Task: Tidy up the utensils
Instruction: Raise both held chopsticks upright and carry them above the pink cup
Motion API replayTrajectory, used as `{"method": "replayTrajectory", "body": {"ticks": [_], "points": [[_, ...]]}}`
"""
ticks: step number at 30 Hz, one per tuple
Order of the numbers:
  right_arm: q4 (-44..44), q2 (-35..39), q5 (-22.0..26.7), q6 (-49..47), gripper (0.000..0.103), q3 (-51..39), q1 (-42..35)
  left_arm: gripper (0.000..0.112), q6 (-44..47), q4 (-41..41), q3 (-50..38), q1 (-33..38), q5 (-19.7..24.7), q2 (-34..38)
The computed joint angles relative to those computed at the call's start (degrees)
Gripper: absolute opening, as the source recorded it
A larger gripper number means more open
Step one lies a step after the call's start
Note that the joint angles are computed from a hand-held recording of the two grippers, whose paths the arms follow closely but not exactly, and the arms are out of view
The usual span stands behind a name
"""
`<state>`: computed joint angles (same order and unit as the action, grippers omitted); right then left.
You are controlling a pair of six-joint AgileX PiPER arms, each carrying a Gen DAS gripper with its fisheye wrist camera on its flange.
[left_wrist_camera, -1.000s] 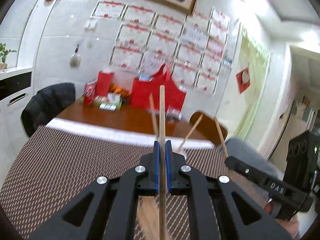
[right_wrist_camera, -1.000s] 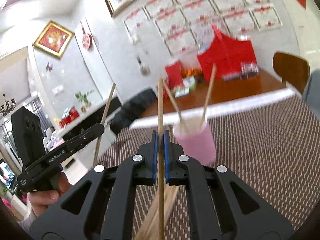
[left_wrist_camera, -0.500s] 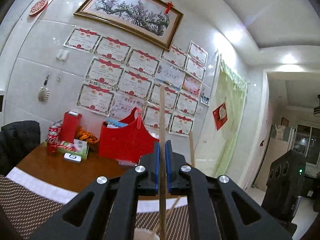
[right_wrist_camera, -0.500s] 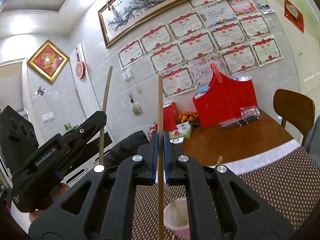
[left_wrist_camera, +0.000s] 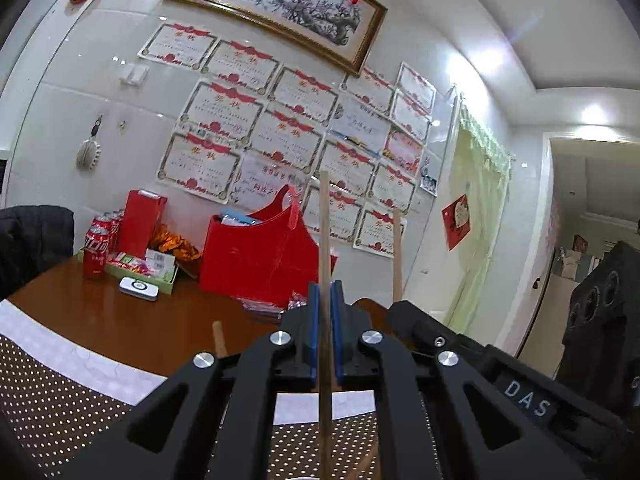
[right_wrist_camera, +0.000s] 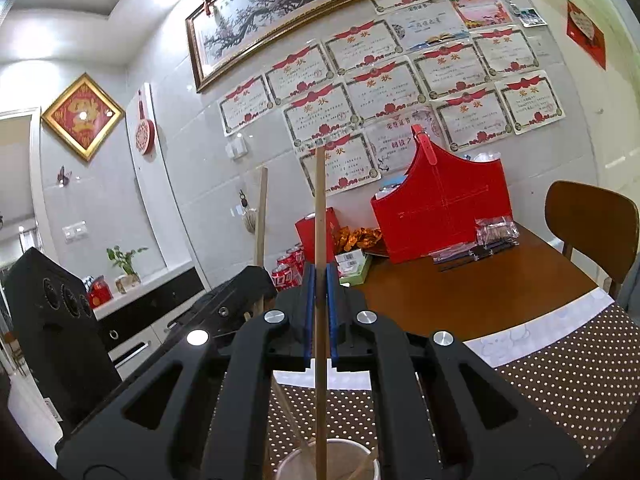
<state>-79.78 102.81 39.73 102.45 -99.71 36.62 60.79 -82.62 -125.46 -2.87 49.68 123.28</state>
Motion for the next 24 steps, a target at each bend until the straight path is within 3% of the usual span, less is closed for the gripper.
{"method": "replayTrajectory", "body": {"ticks": [13, 24], "points": [[-0.10, 0.67, -0.81, 2.45, 0.006, 4.00, 0.14, 0.006, 6.00, -3.01, 5.97, 0.03, -0.98, -0.71], [1.03, -1.02, 0.22, 2.77, 0.006, 6.91, 0.81, 0.006, 2.07, -0.36, 1.37, 0.17, -0.37, 1.20]]}}
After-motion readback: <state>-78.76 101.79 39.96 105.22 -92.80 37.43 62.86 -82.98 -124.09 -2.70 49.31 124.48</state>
